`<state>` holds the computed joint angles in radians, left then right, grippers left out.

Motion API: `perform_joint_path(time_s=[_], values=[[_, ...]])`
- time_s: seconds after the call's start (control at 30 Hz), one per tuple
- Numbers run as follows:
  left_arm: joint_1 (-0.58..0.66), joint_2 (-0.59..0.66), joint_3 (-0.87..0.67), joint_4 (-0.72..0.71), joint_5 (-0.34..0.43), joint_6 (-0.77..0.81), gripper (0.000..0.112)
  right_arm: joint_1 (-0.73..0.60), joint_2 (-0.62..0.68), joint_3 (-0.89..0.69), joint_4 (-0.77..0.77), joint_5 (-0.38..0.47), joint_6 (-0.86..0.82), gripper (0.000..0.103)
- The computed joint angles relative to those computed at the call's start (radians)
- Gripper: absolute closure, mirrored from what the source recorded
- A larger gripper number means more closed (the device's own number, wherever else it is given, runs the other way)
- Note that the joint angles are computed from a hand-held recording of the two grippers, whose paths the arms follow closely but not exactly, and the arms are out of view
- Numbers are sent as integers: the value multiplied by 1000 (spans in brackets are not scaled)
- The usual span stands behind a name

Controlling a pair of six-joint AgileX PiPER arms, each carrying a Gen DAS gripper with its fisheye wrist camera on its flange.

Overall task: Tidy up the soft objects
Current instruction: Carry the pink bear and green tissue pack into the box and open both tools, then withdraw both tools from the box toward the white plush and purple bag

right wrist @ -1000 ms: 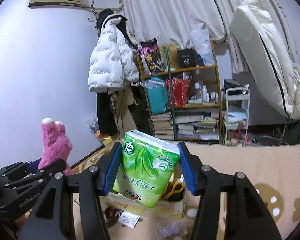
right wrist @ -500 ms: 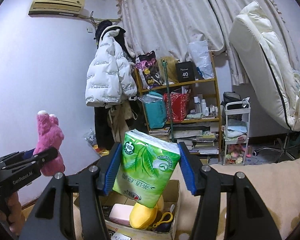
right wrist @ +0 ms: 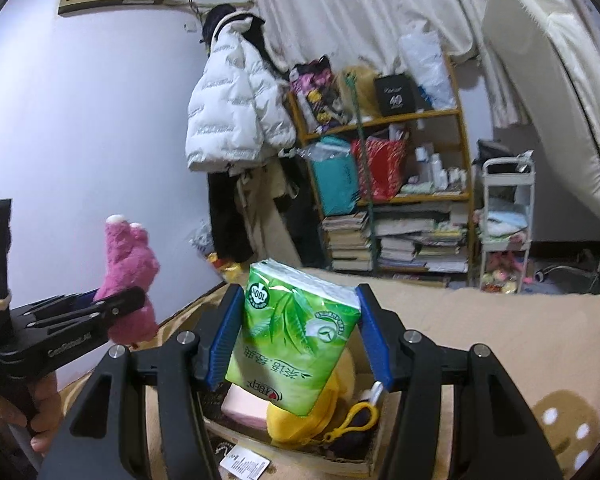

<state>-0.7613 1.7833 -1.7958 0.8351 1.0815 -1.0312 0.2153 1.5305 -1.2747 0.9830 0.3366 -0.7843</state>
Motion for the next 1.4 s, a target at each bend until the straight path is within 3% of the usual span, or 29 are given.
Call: perform_joint_path(time_s=[0.17, 0.27, 0.5, 0.73, 0.83, 1.03, 1.1, 1.17, 1.23, 1.3, 1.4], values=[[13, 23, -1, -49, -16, 29, 77, -26, 35, 21, 213, 57, -201, 43], [22, 39, -15, -91, -22, 53, 77, -27, 50, 25, 247, 68, -235, 43], [25, 58, -33, -141, 11, 83, 76, -16, 65, 23, 229, 74, -228, 41], [40, 55, -26, -181, 29, 76, 75, -3, 90, -4, 95, 74, -93, 41], [37, 55, -26, -175, 37, 78, 66, -8, 103, -19, 69, 91, -57, 40], [35, 45, -18, -170, 57, 76, 57, -10, 97, -22, 25, 88, -10, 32], [33, 36, -9, -170, 66, 73, 54, -10, 90, -22, -5, 83, 23, 25], [30, 21, 8, -169, 75, 70, 45, -10, 80, -21, -40, 82, 57, 23], [22, 1, 25, -156, 83, 55, 43, -9, 70, -25, -93, 87, 109, 22], [15, -19, 41, -149, 86, 44, 42, -8, 55, -21, -128, 89, 145, 10], [3, -48, 63, -144, 98, 28, 38, -4, 25, -3, -165, 82, 180, 3]])
